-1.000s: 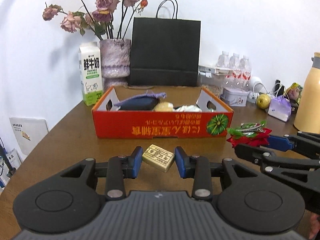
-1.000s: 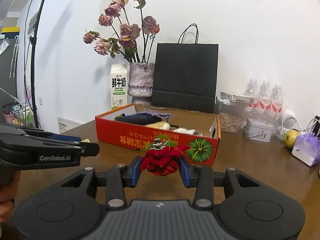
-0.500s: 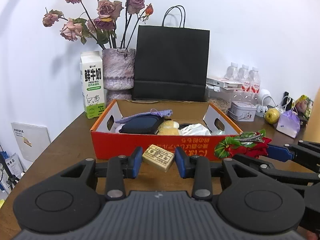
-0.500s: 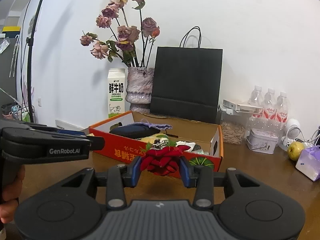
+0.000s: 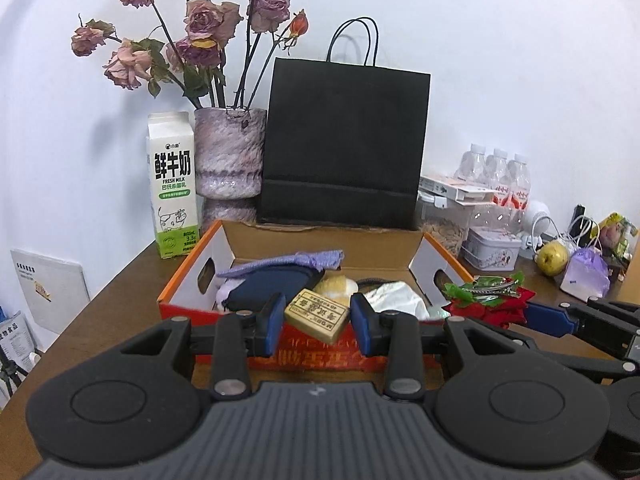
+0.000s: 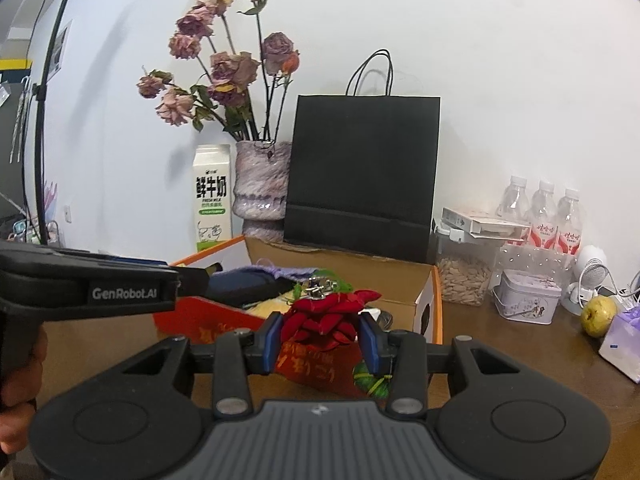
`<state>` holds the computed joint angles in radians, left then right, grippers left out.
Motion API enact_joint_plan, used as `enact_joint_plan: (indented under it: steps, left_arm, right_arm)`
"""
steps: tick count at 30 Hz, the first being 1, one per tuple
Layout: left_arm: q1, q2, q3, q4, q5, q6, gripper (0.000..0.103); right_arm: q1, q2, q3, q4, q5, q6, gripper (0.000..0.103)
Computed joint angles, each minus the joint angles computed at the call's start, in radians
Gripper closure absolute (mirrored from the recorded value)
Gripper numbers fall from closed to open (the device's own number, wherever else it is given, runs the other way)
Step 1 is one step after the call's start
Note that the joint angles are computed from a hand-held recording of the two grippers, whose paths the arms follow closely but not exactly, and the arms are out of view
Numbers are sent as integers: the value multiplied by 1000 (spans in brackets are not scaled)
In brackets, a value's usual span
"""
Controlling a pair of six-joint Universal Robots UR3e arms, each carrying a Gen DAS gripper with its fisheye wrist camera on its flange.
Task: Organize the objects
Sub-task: 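Carry the cream block and red brooch with both tools over the box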
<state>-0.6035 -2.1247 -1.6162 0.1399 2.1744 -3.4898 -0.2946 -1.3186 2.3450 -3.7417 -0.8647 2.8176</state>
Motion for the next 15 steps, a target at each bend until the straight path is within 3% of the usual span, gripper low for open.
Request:
enact_joint_plan:
  steps: [15]
  left_arm:
    - [98, -97, 171, -19, -85, 52, 67]
  right_arm:
    - [78, 205, -322, 82, -69, 63, 64]
